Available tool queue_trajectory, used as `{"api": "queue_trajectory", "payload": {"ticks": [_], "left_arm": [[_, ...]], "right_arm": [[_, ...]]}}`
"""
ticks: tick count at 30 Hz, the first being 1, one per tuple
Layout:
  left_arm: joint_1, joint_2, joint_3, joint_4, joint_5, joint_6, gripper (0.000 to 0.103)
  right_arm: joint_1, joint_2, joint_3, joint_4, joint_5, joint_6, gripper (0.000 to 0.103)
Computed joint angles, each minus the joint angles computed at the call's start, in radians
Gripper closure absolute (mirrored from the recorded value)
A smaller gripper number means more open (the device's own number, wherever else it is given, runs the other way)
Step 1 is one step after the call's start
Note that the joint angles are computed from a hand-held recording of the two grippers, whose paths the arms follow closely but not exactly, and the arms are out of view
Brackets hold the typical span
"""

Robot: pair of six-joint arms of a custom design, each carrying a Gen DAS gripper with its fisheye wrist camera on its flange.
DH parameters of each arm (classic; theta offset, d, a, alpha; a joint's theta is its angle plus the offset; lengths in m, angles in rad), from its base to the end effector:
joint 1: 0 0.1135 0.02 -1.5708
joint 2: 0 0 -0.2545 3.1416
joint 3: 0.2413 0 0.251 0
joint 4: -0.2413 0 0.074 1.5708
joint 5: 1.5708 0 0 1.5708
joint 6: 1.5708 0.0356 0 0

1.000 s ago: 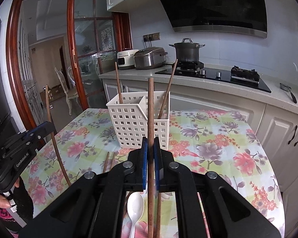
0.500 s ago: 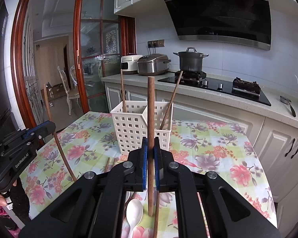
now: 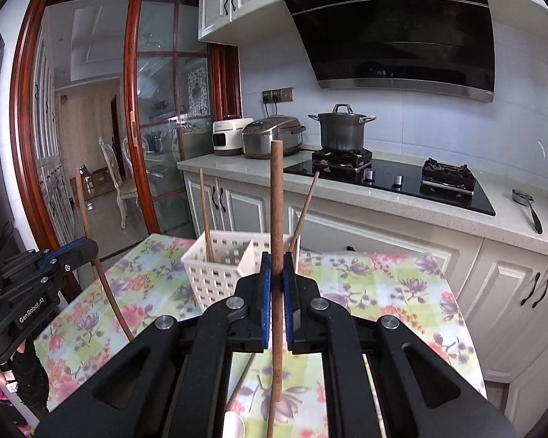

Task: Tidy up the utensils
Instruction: 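Insert the left tool's chopstick into the caddy and open it while the right tool releases its chopstick there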

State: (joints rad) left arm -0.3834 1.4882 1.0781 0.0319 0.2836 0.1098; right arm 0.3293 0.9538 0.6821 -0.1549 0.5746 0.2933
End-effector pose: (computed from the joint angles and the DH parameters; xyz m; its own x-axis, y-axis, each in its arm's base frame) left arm 0.3181 -0.1390 0.2850 -0.2746 0.2242 -0.9351 0.6342 0.7732 -0.0009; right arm 0.2127 0.0523 0.2705 -0.3179 0.1478 -0.9365 0.3016 0.9522 0.0479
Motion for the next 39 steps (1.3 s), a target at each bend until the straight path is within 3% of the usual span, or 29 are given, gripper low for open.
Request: {"api": "queue_trajectory", "payload": {"ticks": [11,19,30,34,39], "left_arm": [[-0.048,0.15,0.43,-0.215,-0.028,-0.048,0.097],[-0.075,0.284,0.689,-0.274,-0.06,-0.114,0.097],[-0.087,0.619,1.074,-0.431,-0.062,-0.156,0.097],[-0.088,0.73,1.19,-0.523,-0.036,-0.153,0.097],[-0.089,0.786,1.198,-0.553,-0.063,-0.128,0.097]], "right_arm": [[-0.156,0.214,0.311,-0.049,-0.136,-0.088,0.096],[-0.205,0.341,0.42,-0.003,-0.172,-0.131,0.096],[-0.294,0.511,0.482,0.039,-0.314,-0.108,0.096],[-0.314,0.598,0.553,-0.04,-0.358,-0.101,0.096],[-0.322,0.682,0.591,-0.081,-0.373,-0.075,0.092]]}}
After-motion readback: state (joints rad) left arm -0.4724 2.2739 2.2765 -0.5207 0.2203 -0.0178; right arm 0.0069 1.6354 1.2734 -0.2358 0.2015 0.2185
